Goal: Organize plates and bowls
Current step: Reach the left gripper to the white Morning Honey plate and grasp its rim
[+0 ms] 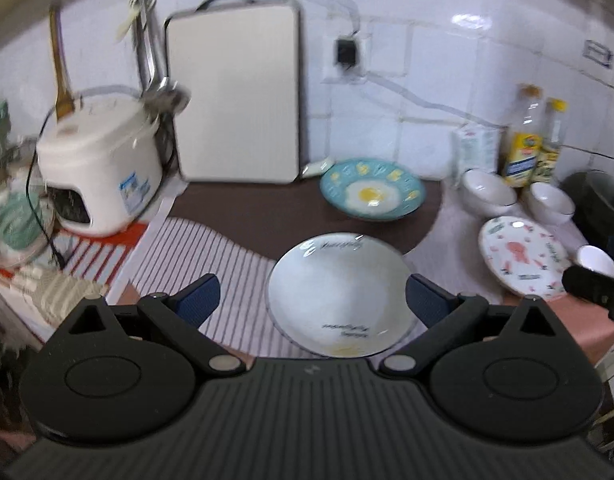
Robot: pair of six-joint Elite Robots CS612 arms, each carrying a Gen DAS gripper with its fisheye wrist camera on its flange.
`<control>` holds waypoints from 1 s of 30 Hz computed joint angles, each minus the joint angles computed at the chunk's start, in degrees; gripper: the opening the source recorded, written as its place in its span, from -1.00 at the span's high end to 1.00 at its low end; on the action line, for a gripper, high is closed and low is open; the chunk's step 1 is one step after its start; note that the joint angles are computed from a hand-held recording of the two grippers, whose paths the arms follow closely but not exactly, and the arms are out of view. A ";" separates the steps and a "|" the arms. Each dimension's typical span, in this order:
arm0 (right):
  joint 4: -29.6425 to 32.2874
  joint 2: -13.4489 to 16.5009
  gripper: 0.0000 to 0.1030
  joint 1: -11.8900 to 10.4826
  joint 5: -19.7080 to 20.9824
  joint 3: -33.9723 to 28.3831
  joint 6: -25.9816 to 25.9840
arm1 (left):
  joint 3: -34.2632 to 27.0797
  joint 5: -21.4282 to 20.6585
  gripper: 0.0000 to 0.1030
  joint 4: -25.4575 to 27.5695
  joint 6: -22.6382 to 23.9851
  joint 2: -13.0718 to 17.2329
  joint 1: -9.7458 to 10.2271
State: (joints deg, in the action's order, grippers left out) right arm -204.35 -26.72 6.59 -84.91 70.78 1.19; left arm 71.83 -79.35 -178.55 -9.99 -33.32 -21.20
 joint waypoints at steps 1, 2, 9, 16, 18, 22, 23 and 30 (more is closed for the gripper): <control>1.27 0.66 -1.00 0.01 0.96 -1.41 -0.43 | -1.14 -0.66 -0.91 1.64 -0.98 0.62 0.55; 2.86 1.55 -0.99 -0.02 2.26 -3.21 -0.86 | -2.39 -1.34 -0.85 3.64 -1.85 1.27 1.03; 12.74 7.28 -0.96 -0.06 6.24 -13.50 1.49 | -11.46 -3.12 -0.71 15.12 -3.50 7.01 3.03; 22.66 12.65 -0.71 -0.20 9.03 -22.59 3.66 | -20.49 -4.24 -0.55 23.69 -5.92 12.70 3.75; 24.66 14.08 -0.65 -0.17 9.37 -24.99 4.04 | -23.07 -4.38 -0.47 25.61 -6.03 14.31 3.91; 28.33 16.10 -0.49 -0.13 9.40 -28.70 6.29 | -26.85 -5.56 -0.17 29.21 -6.75 16.61 4.27; 28.75 16.42 -0.39 -0.14 9.36 -29.21 7.31 | -27.57 -6.45 -0.05 29.92 -6.96 17.03 4.43; 31.69 17.56 0.28 -0.38 10.50 -31.41 10.46 | -29.41 -12.73 0.56 29.82 -7.21 18.19 5.03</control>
